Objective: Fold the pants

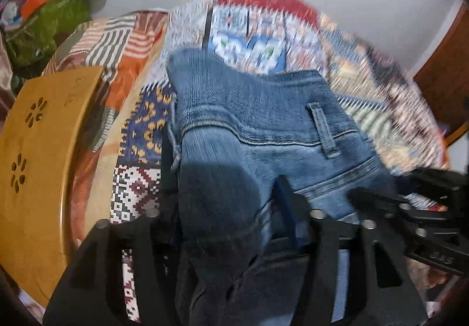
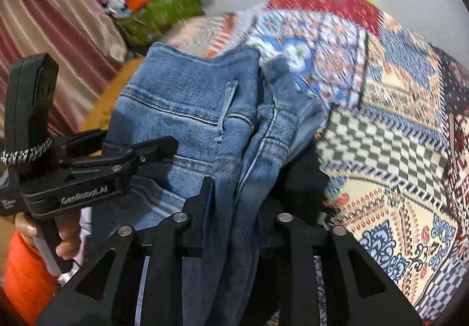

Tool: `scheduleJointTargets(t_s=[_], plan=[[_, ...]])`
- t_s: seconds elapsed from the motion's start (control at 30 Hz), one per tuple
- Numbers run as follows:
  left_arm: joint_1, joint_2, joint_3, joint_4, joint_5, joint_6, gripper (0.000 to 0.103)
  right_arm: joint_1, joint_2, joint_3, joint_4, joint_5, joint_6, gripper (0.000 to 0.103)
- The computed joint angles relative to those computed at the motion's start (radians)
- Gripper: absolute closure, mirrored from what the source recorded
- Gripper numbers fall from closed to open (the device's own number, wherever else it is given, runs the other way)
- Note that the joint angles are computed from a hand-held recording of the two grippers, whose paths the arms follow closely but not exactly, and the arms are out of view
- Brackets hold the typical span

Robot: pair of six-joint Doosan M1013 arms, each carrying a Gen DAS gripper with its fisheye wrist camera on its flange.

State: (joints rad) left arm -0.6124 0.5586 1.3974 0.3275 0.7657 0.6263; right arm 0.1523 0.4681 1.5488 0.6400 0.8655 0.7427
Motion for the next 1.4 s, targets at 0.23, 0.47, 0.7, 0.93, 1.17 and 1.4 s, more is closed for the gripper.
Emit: scheduleJointTargets(t_s=[0.23,0.47,0.7,0.93,1.17,1.4], plan=[[-0.032,-0.053,0.063,0.073,0.011,-0.06,0.031,-0.038,-0.056,0.077,0.029,-0.026,-0.053,0.06],[-0.107,-0.173,0.139,0.205,0.021,-0.162,0.031,-0.08,-0.164,0.156,0.175,-0.036,-0.211,0.059],[-0.24,-0.29,0.167,0.463,0.112,-0.374,0.031,-0.139,-0.35,0.283,0.456,-0.028,-0.476,0.053],[-0.42,-0.378,0.194,0.74,0.255,-0.581,0.031,-0.215,-0.523,0.41,0.691,0.041,-0.688,0.053],[-0.592,-0.385,0.2,0.971,0.5,-0.709,0.031,-0.294,-0.686,0.555,0.908,0.086,-0.895,0.053],[-0.686,-0.373,0.211,1.078,0.657,-0.811,0.003,-0.323,-0.763,0.635,0.995,0.11,-0.935,0.05]])
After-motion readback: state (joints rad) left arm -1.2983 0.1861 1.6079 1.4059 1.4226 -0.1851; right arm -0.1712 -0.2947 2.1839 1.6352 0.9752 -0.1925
